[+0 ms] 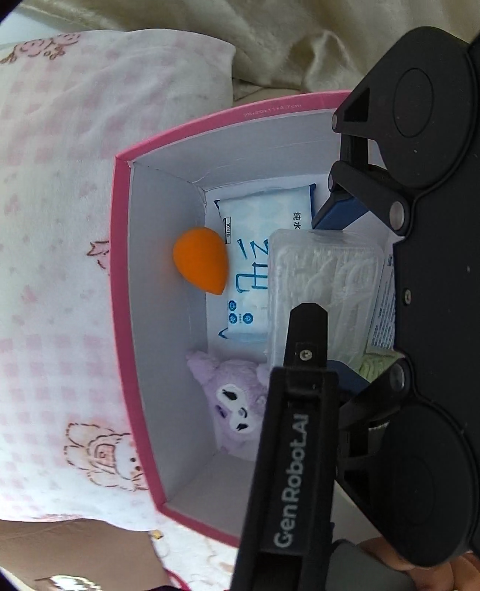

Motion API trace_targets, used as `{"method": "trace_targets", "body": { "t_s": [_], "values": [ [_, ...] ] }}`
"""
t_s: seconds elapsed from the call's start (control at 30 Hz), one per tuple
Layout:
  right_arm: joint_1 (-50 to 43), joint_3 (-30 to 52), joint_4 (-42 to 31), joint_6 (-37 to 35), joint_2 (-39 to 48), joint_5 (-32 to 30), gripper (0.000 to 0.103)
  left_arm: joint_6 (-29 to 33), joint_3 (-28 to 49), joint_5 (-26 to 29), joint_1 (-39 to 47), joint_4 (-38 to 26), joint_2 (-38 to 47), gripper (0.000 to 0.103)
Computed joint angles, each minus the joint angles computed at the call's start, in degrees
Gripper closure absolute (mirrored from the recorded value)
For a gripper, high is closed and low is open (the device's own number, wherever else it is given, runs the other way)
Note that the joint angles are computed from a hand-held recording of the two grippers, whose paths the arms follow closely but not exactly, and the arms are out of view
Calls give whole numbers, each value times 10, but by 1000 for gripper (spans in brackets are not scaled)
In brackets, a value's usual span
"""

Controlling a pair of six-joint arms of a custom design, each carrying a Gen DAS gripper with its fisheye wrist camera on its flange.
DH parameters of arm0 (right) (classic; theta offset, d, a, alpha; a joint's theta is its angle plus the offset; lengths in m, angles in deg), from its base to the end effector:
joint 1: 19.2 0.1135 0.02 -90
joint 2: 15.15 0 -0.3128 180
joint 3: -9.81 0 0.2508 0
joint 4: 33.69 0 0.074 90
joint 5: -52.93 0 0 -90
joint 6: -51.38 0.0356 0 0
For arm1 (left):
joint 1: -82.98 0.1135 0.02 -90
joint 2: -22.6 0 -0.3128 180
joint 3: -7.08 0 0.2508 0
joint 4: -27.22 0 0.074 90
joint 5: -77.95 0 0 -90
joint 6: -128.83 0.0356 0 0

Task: Organize objects
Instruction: 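Lower the floss case into the pink box beside the wipes packet, then open the left tool to release the floss case in the box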

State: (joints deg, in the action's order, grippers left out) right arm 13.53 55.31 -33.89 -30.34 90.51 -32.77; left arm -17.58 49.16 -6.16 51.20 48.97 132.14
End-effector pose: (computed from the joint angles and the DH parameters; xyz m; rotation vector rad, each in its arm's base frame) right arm 0.2398 0.1510 0.1020 -0.5308 2.5733 0.1511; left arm 0.2507 -0.1596 0.0983 -0.4889 2.4882 -0.8116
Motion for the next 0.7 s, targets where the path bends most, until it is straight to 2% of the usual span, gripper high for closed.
{"method": "trace_targets", "body": {
  "t_s": [0.17, 0.3, 0.4, 0.53, 0.63, 0.7],
  "values": [
    [15, 1, 8, -13, 13, 51, 26, -2, -4, -4, -1, 24, 2, 54],
    [28, -24, 35, -27, -8, 71, 26, 26, -1, -52, -20, -13, -32, 54],
    [47, -47, 43, -24, -40, 97, 26, 42, -6, -84, -37, -33, -64, 52],
    [71, -84, 42, -9, -102, 123, 24, 34, -32, -102, -54, -47, -112, 51],
    [81, -99, 18, 9, -151, 121, 24, 36, -40, -116, -70, -73, -148, 51],
    [89, -101, -6, 19, -181, 121, 24, 51, -43, -126, -82, -103, -179, 47]
  ]
}}
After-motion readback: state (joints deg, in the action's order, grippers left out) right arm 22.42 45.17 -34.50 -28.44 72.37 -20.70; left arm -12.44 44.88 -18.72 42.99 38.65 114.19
